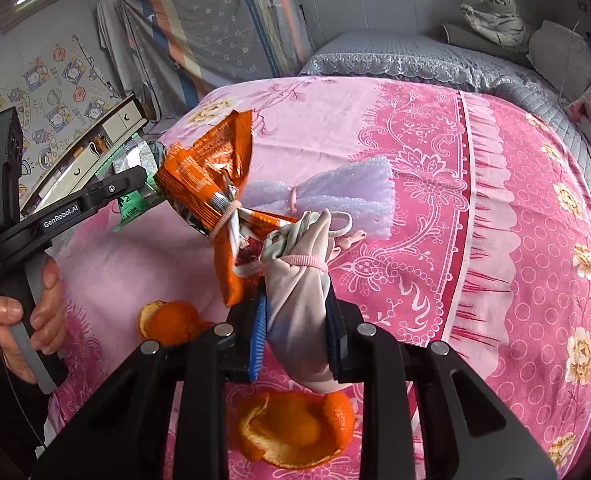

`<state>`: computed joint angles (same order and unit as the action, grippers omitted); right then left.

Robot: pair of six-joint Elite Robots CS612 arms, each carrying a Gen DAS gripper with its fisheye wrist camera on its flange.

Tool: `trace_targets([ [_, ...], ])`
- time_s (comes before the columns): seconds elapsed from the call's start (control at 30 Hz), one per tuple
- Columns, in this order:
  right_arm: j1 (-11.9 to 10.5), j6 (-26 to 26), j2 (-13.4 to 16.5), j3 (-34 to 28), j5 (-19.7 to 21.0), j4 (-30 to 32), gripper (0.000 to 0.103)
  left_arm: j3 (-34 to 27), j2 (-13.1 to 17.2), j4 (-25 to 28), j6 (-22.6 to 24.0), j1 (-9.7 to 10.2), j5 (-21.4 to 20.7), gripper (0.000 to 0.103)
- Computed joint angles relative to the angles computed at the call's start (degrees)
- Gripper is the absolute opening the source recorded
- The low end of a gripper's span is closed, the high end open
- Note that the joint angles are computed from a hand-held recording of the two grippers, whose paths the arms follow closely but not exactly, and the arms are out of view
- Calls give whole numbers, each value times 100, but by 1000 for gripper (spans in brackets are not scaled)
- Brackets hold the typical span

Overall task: Collect trash
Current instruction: 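Carry the green carton and beige bundle over the yellow bin with both grippers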

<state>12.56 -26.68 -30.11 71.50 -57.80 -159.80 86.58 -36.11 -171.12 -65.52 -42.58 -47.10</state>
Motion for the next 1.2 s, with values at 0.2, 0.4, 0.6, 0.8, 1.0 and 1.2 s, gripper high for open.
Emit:
trace_targets([
  [0.2, -11, -196, -310, 451, 301, -224, 23, 276, -180, -188, -136, -119, 266, 32],
  [0.4, -54, -138, -519, 804, 352, -654, 23, 546, -381, -161, -290, -287, 594, 32],
  [0.6, -150, 15, -686, 1089, 395, -1079, 23, 701, -540, -153, -347, -464, 899, 32],
  [0.8, -289, 224, -859, 1390, 433, -1559, 23, 626, -612, -20, -200, -635, 1102, 32],
  [1.0, -455, 449, -968, 1597, 388, -1955, 23, 390, -558, -74, 137, -745, 1032, 32],
  [1.2, -632, 624, -1037, 1753, 261, -2263, 23, -24, -398, -43, 486, -803, 862, 32],
])
